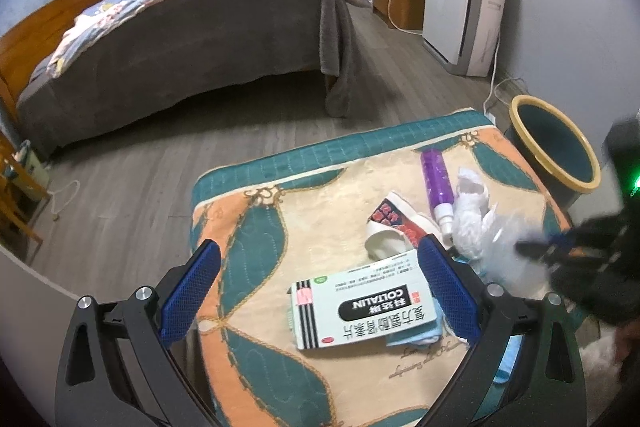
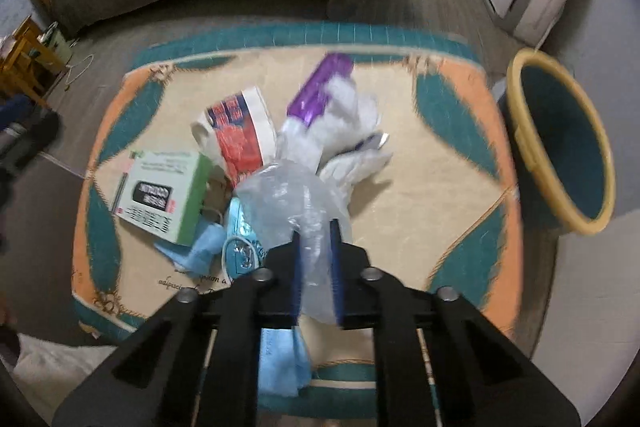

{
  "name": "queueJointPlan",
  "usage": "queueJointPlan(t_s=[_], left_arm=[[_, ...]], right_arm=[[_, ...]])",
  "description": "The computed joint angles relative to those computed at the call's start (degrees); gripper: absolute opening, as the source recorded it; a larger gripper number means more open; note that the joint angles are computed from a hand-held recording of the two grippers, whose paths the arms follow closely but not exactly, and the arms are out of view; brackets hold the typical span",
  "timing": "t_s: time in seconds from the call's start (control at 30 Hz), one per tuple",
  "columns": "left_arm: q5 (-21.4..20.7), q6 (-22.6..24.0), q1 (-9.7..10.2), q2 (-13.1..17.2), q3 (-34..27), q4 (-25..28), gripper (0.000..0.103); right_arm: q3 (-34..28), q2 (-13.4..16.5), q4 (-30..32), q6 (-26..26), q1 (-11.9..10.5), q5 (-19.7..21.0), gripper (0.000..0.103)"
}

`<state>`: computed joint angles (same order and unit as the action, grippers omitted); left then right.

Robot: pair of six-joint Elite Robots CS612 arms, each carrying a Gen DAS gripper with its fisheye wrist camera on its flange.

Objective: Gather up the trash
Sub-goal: 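Carry the clear bag toward the wastebasket with the right gripper while the left gripper grasps white tissue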

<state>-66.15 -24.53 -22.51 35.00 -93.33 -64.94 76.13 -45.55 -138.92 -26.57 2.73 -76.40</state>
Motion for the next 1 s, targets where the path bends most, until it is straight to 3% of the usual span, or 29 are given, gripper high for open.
queueJointPlan(t_s=[0.13, 0.27, 0.5, 0.73, 0.9, 0.97, 1.0], left_arm=[[-1.6, 1.0, -0.06, -0.1, 1.3, -1.3, 0.098], [-2.6, 3.1, -0.67, -0.2, 3.2, -2.7, 0.098], [-5.2, 5.5, -1.75, -0.4, 7.4, -8.5, 0.098], [-8.4, 5.9, -2.51, -0.7, 11.5, -9.7, 0.097], [-10.8, 7.6, -2.98, -0.7, 13.5, -9.2, 0.091], [-11.3, 8.0, -3.02, -0.8, 14.1, -9.1, 0.075], [-11.6, 7.9, -3.04, -1.1, 14.6, -8.3, 0.071]], right_arm=[[-1.4, -0.6, -2.6, -2.7, -0.8, 0.5, 0.008], [-3.2, 0.6, -4.2, 0.1, -1.9, 2.2, 0.008], [-6.6, 2.8, -2.3, 1.2, -2.3, 1.8, 0.008], [-8.8, 4.2, -0.1, 2.1, -2.9, 1.6, 0.008], [-10.2, 5.0, 2.6, 3.2, -3.4, 2.6, 0.008], [-10.4, 5.0, 2.9, 3.2, -3.5, 2.7, 0.008], [-10.5, 5.1, 3.1, 3.2, -3.6, 2.9, 0.008]])
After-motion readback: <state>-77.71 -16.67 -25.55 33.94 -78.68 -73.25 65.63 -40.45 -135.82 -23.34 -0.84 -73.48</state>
